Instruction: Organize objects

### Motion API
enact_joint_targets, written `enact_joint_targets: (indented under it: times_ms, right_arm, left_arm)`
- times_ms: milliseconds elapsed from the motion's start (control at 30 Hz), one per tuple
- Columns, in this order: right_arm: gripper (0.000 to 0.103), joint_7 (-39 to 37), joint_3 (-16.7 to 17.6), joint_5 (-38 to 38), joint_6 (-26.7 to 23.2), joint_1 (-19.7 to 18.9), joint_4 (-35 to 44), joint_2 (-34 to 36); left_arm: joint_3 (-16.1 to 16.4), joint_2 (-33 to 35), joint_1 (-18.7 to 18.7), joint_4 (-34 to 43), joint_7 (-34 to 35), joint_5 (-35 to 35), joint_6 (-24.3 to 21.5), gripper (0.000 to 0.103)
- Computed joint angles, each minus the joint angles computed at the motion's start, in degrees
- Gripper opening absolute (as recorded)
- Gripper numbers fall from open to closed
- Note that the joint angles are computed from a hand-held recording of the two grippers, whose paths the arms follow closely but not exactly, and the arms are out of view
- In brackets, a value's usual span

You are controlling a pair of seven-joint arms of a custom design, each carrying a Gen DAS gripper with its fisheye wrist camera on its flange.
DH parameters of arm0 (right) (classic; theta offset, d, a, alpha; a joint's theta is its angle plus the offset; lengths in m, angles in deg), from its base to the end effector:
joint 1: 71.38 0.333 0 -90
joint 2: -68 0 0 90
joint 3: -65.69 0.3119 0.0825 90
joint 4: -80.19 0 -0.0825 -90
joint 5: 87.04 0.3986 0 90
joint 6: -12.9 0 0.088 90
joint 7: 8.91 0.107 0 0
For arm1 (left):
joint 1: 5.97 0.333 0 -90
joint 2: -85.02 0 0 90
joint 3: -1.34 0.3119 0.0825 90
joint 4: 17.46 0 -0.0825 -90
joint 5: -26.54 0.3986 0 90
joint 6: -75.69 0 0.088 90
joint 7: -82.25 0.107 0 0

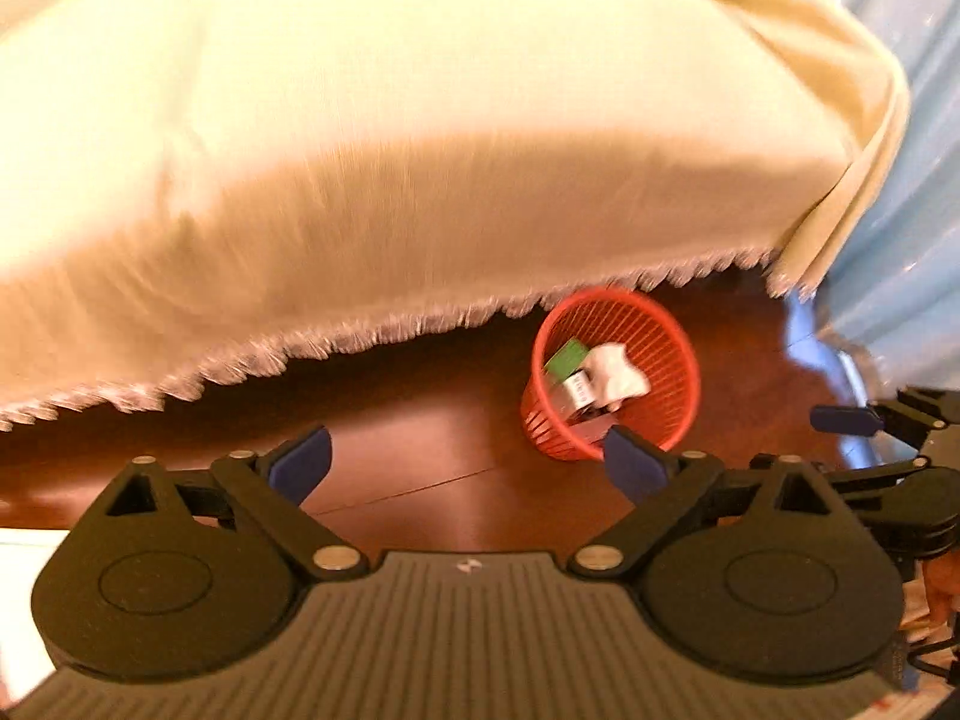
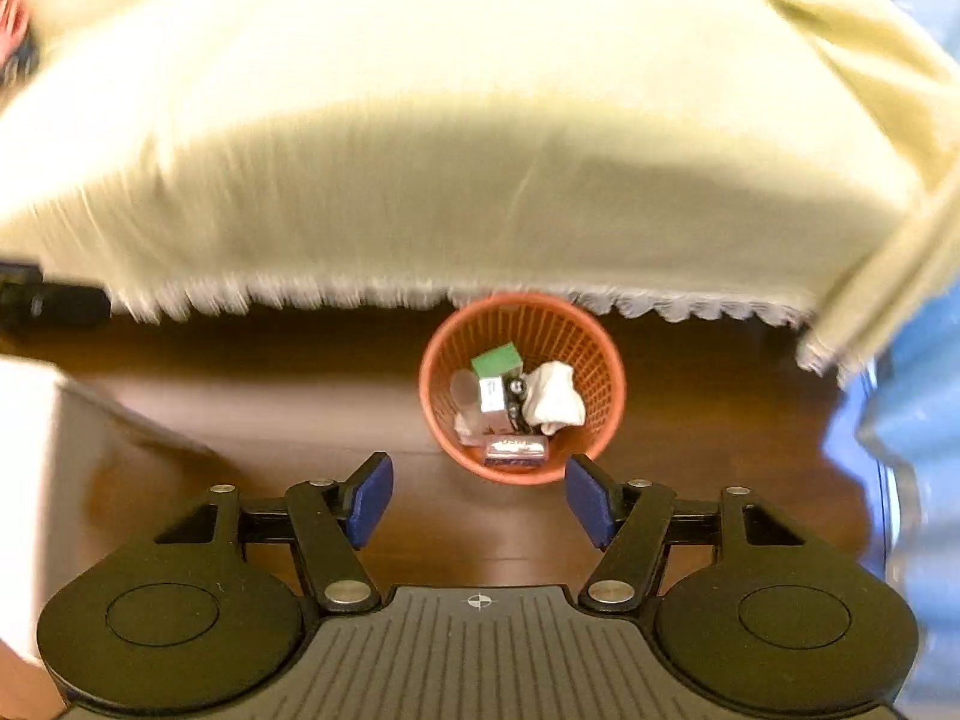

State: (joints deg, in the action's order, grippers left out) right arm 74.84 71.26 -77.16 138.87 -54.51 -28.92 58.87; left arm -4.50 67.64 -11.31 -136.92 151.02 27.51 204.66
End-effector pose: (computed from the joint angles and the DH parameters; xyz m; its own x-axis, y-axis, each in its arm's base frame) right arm 0.5187 0.2245 0.6086 0.4405 -0.8915 -0.1060 -0.8229 -0.3537 -0.4447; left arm 0.5090 -0.1058 0.5961 0.1361 -0.9835 0.1193 -0.8824 -0.1751 -0.4368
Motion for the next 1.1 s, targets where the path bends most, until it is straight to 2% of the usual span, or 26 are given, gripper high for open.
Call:
enact_joint_targets:
  times_ms: [133,267,333,467,700,833,967,1100]
  right_arm:
    - [0.075,4.8,-0.4,0.4,-9.4,-0.8,10.0,-1.6]
    - [0.079,9.7,-0.3,-0.5,-15.3,-1.6,18.8,-2.0]
    - [0.08,12.5,0.2,-2.4,-18.4,-1.9,24.0,-1.1]
    - [0.08,17.9,1.3,-6.6,-26.3,-1.6,35.1,1.6]
    - [0.08,22.4,2.8,-12.5,-36.2,0.8,48.6,3.7]
    - [0.08,25.4,3.6,-14.7,-39.8,2.3,53.5,4.8]
    - [0.08,24.9,3.9,-16.7,-43.1,4.0,59.8,7.6]
    - [0.08,23.4,2.7,-14.2,-43.2,4.7,61.6,8.4]
  left_arm:
    - [-1.0,-1.4,0.0,11.2,-3.1,0.7,-12.0,0.102]
    - [-1.9,0.0,-0.1,23.4,-5.5,2.5,-22.0,0.102]
    - [-2.2,1.3,-0.1,29.1,-5.9,3.4,-25.4,0.102]
    - [-2.4,4.0,-0.4,39.2,-4.5,3.9,-31.2,0.102]
    - [-3.1,7.2,-0.3,53.2,-2.5,6.1,-38.4,0.102]
    - [-3.2,8.3,-0.4,58.9,0.1,6.5,-41.6,0.102]
    - [-3.3,9.4,-0.3,63.4,1.4,6.7,-45.1,0.102]
    - [-4.4,10.6,-0.6,67.9,1.2,9.3,-48.3,0.102]
